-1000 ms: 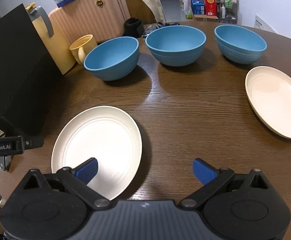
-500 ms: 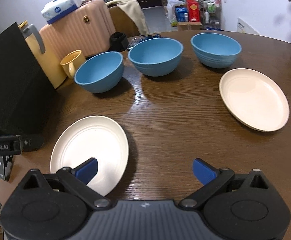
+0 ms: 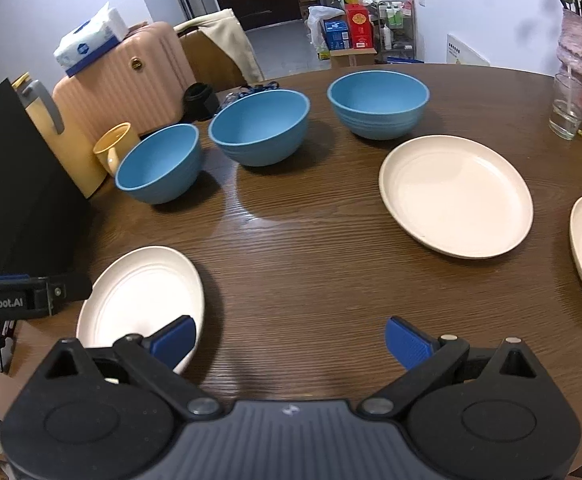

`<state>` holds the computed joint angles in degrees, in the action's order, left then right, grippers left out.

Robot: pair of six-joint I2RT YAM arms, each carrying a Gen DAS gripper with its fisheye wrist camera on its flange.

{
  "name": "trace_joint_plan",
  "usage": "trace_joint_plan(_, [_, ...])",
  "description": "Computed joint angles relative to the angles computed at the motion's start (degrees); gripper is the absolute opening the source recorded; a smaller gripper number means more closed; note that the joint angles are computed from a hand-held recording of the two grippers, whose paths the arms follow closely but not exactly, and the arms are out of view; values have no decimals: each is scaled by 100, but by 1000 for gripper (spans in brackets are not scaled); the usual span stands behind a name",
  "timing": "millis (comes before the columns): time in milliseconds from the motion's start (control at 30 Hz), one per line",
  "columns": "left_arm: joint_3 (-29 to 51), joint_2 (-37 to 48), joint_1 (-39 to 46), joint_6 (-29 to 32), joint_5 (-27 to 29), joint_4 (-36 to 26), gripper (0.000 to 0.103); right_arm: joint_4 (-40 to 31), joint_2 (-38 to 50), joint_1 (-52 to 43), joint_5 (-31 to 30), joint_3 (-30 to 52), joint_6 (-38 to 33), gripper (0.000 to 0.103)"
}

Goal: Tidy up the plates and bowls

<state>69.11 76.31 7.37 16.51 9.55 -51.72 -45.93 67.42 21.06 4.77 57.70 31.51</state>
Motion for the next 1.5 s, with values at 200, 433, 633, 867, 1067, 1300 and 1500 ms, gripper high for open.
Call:
trace_joint_plan(200, [-82, -195, -1048, -913, -587, 15, 103, -145, -398, -1247, -705, -179, -1032, 101])
trace_joint_plan(433, [56, 0, -2493, -2271, -1369, 127, 103, -344, -277, -3131, -1780, -74, -2711, 101])
trace_joint_plan(633, [324, 370, -3590, -3361, -2038, 143, 103, -468, 246, -4407, -2509, 282, -4051, 101])
trace_joint_plan(867, [842, 895, -4488, -4223, -2614, -23, 103, -658, 863, -5285, -2976, 828, -4996, 101])
trace_joint_plan(1067, [1359, 1383, -4838, -4481, -2844, -195, 103, -762, 1252, -5706, -3179, 1177, -5379, 101])
trace_joint_plan(1300, [1765, 1853, -4977, -4589, -2876, -180, 103, -621, 1687, -5855, -3160, 1496, -5366, 101])
trace_joint_plan(1500, [2143, 2259, -4948, -4680, -2840, -243, 103, -424, 2031, -5841, -3054, 1676, -5227, 101])
